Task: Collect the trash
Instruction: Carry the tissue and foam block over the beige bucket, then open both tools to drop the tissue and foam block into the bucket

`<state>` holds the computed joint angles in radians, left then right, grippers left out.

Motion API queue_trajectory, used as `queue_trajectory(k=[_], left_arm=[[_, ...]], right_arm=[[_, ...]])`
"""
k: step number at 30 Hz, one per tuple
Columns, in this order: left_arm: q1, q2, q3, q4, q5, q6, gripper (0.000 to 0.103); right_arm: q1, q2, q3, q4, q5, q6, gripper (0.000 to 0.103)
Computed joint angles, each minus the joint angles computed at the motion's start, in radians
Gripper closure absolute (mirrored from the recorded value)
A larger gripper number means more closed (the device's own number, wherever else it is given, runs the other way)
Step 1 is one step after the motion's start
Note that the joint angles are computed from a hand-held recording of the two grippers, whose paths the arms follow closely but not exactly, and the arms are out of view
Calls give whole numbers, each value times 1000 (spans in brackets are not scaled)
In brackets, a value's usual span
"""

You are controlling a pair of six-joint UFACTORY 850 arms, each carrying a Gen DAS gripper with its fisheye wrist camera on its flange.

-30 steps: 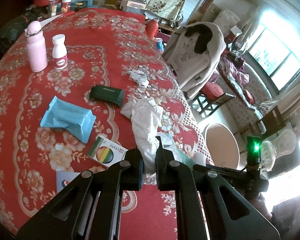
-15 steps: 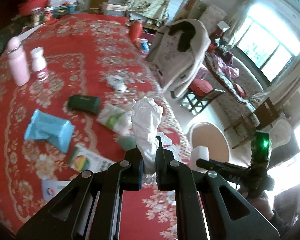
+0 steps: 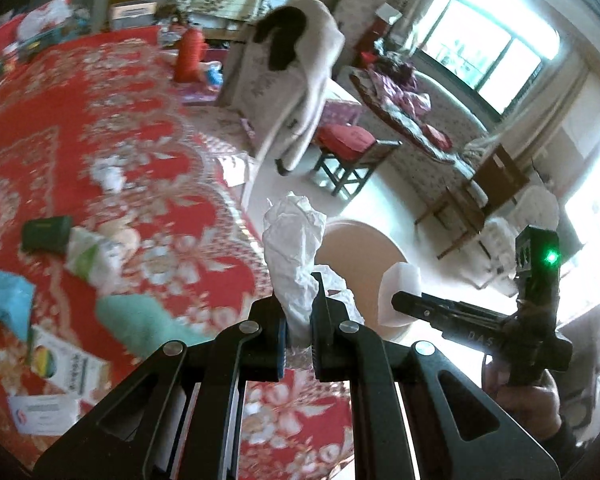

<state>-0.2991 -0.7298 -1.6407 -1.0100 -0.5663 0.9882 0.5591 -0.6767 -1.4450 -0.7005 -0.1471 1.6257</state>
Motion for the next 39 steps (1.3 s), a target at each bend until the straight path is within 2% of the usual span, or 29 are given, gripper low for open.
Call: queue_trajectory(k=[4,9,22,31,32,34,35,36,38,39], left_arm=[[-41,-31,-34,20,11,-18,96],[-78,-83,-86,54,5,-74,96],[-137,-160,-152,122,24,-182,96],[-154,-193,-177,101,29,-199,95],[-157,-191,-174,102,36,-198,95],[-160,-193,-175,97,35,-189,90],[-160,-197,-179,91,28,-183,78],[-160,-201,-183,85,21,-179,60],[-156,-203,-180,42,11,-152,45],[-153,-202,-177,19,7,-135,45]], right_arm=[[-15,42,66,-127,-18,136,70],[-38,73,126,-170,-16,188,70],[-89,88,189,-35,16,40,70],[-99,82,194,-12,-13,0,69],[-101,81,195,-9,-11,-4,67],[-106,83,202,-31,-7,24,62],[-107,85,206,-48,-6,44,58],[-109,88,211,-74,-5,75,55],[-109,89,213,-86,-17,96,54],[-109,89,213,-70,-24,80,54]])
